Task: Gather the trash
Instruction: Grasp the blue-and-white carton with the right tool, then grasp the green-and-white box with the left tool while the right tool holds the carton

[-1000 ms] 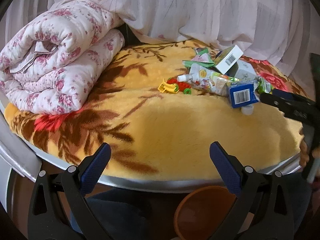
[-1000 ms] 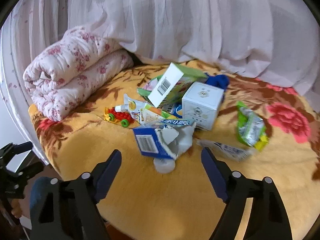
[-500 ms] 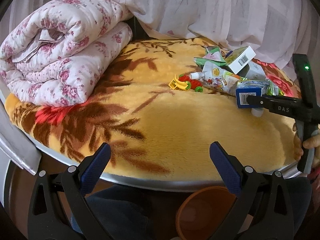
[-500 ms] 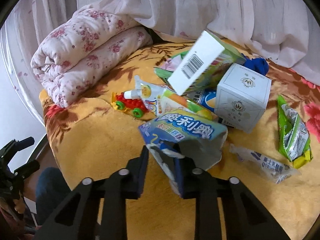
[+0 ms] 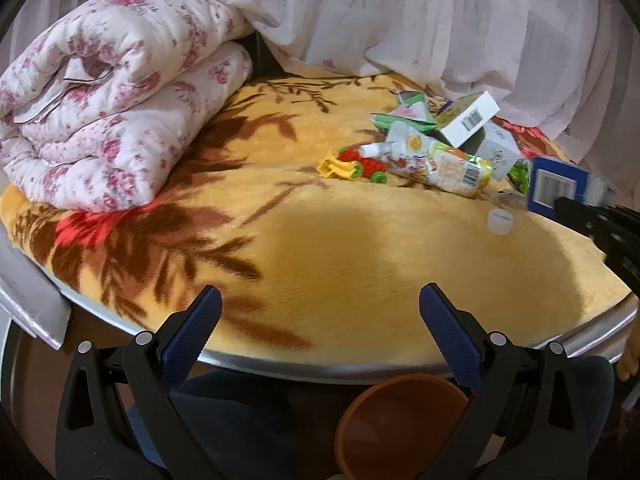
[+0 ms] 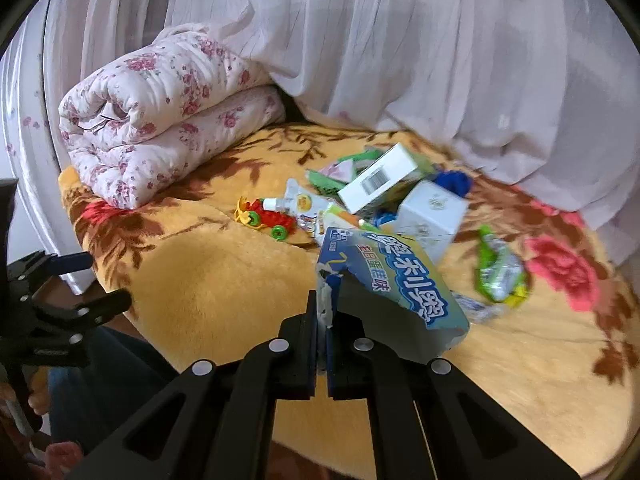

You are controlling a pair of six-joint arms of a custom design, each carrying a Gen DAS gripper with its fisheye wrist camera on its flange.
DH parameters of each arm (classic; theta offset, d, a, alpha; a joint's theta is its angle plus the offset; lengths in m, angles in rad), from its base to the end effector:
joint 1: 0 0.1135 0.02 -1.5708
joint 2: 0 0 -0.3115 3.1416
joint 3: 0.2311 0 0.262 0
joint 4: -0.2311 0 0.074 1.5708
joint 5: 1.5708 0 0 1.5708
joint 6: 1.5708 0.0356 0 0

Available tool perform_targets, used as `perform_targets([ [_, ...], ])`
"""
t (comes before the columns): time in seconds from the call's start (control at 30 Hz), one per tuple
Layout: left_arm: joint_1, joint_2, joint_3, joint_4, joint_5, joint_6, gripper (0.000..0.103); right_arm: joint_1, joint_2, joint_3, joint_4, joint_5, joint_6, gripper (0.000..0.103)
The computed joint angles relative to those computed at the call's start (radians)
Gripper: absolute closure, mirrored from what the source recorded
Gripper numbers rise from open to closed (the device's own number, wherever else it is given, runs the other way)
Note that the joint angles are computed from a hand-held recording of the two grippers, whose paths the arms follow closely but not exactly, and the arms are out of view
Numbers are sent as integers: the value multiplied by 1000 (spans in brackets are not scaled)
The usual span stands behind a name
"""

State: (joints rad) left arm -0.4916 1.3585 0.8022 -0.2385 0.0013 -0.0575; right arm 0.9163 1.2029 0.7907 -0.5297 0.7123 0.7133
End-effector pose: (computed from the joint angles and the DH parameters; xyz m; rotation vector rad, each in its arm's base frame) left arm 0.2463 -0.1319 0.2561 0.5135 2.3257 -0.2654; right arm 0.1555 0.1644 0.2753 0.0422 2.2294 -0.0411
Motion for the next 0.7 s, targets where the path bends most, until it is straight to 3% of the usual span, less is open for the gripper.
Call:
perform_targets([
  [0.17, -28, 63, 42, 27, 74, -21, 7, 162, -66, 5, -157, 124, 187, 100],
  [0.27, -30, 135, 90, 66, 175, -70, 7, 230, -97, 4, -258, 165, 295, 100],
  [0.5, -50, 397, 360, 20, 315, -254, 7, 316, -164, -30, -417, 214, 478, 100],
  [0.57, -80, 435, 432, -1, 272, -253, 7, 311, -189, -50, -417, 210, 485, 100],
  [0.7, -177, 521, 619, -101, 110, -149, 7, 283, -251, -93, -401, 194, 477, 100],
])
